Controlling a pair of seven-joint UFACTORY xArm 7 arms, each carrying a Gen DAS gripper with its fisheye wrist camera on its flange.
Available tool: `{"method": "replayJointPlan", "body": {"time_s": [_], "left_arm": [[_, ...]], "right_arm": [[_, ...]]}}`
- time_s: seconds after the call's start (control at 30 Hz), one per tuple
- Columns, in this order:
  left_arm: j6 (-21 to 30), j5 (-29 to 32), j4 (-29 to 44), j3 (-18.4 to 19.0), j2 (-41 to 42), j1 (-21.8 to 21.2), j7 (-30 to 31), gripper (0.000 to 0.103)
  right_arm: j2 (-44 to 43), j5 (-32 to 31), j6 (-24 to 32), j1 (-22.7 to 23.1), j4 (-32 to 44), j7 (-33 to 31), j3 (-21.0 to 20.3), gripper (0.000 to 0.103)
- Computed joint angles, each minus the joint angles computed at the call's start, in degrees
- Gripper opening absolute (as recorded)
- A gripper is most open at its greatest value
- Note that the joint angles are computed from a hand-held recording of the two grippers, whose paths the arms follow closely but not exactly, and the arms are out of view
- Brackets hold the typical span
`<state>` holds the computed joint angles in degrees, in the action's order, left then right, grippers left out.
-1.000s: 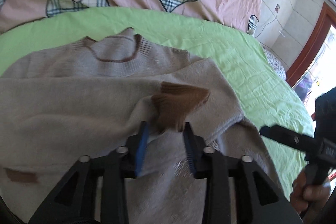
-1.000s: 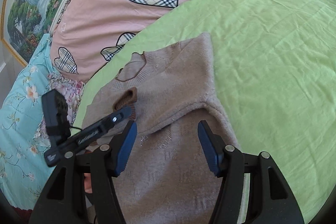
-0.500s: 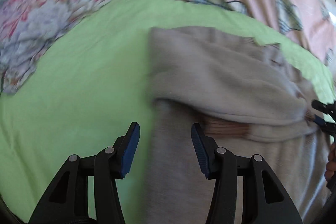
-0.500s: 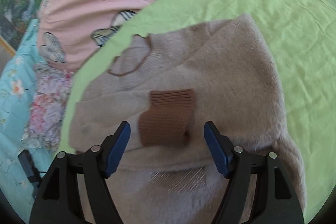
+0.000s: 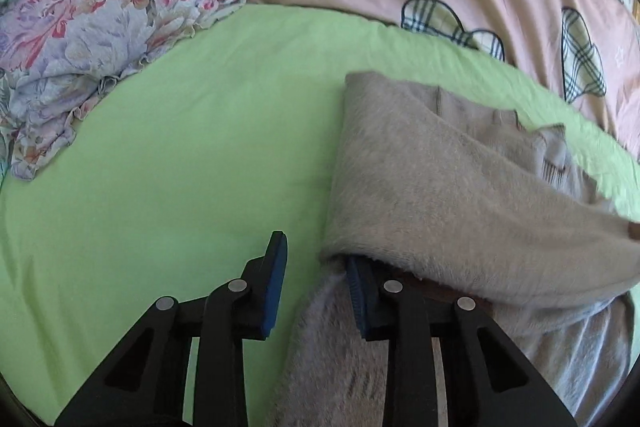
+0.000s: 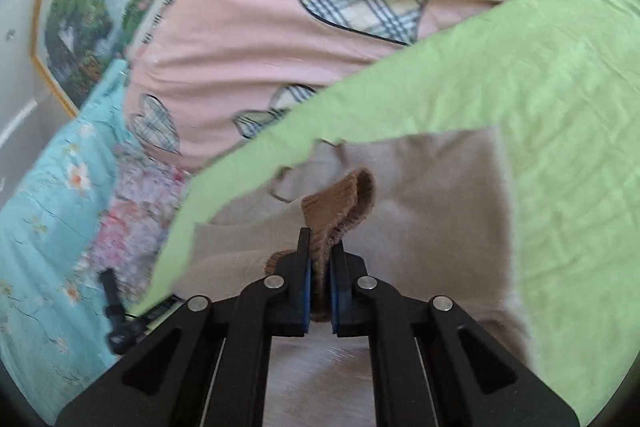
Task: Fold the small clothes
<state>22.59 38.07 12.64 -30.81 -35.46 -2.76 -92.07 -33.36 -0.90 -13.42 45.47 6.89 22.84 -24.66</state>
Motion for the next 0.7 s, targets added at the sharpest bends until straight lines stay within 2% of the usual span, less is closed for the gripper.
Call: {"method": "replayJointPlan", "body": {"time_s": [0.13, 0.17, 0.2, 0.23, 0.3, 0.33, 0.37, 0.4, 0.43, 0.47, 0.5, 0.6, 0.7], "left_arm": [[-0.87, -0.38, -0.52, 0.90, 1.96, -0.36, -0.67, 0.027], [-1.48, -0.61, -1.00, 1.54, 1.50, -0.71, -0.43, 0.027], [-2.02, -0.73, -1.15, 2.25, 1.54, -0.76, 0.43, 0.027], [-2.21, -1.12, -1.16, 3.32, 1.70, -1.40, 2.33, 0.027], [-3.01, -3.34, -2.36, 7.35, 0.19, -5.22, 8.55, 0.027], [-3.97, -4.95, -3.51, 9.29, -1.39, -7.37, 11.52, 0.028], [-5.59, -6.62, -5.39, 12.40, -3.88, -10.31, 15.31, 0.033], [-6.80, -7.94, -7.16, 15.68, -6.80, -12.94, 19.12, 0.041], [-7.33, -8.73, -8.18, 17.80, -9.06, -14.31, 22.02, 0.044], [-7.88, -8.98, -8.56, 19.59, -10.87, -14.74, 25.00, 0.048], [-8.71, -8.95, -8.15, 20.26, -11.00, -13.92, 27.06, 0.053], [-13.08, -6.60, -2.01, 19.31, -3.78, -6.57, 32.97, 0.063], [-15.48, -1.06, 9.01, 13.27, 8.13, 4.43, 37.49, 0.065]], "right_arm": [[4.20, 0.15, 2.14, 3.84, -0.02, -1.88, -7.27, 0.008], [5.59, 0.76, 1.24, 4.66, 0.01, -1.85, -8.05, 0.008], [6.68, 0.64, 0.10, 6.77, 0.07, -1.80, -10.51, 0.008], [7.57, 0.02, -0.19, 9.03, 0.58, -1.54, -13.10, 0.009], [7.55, -0.25, 2.05, 9.91, 1.39, -1.36, -14.67, 0.012], [6.33, 0.16, 3.51, 8.38, 1.18, -1.73, -13.22, 0.015], [4.84, 0.67, 4.57, 5.72, 0.60, -2.28, -10.42, 0.018], [2.39, 0.71, 5.86, 0.69, -0.41, -3.15, -5.57, 0.028], [0.54, 0.90, 6.66, -3.20, -1.22, -3.56, -1.40, 0.044], [-0.97, 0.93, 7.36, -6.25, -1.64, -4.39, 1.44, 0.052], [-1.82, 0.91, 8.38, -7.97, -0.99, -5.69, 2.61, 0.062], [1.44, 1.55, 10.24, -6.65, 3.94, -10.25, 0.53, 0.062], [9.76, 1.66, 10.45, -4.98, 11.80, -15.16, -0.64, 0.062]]}}
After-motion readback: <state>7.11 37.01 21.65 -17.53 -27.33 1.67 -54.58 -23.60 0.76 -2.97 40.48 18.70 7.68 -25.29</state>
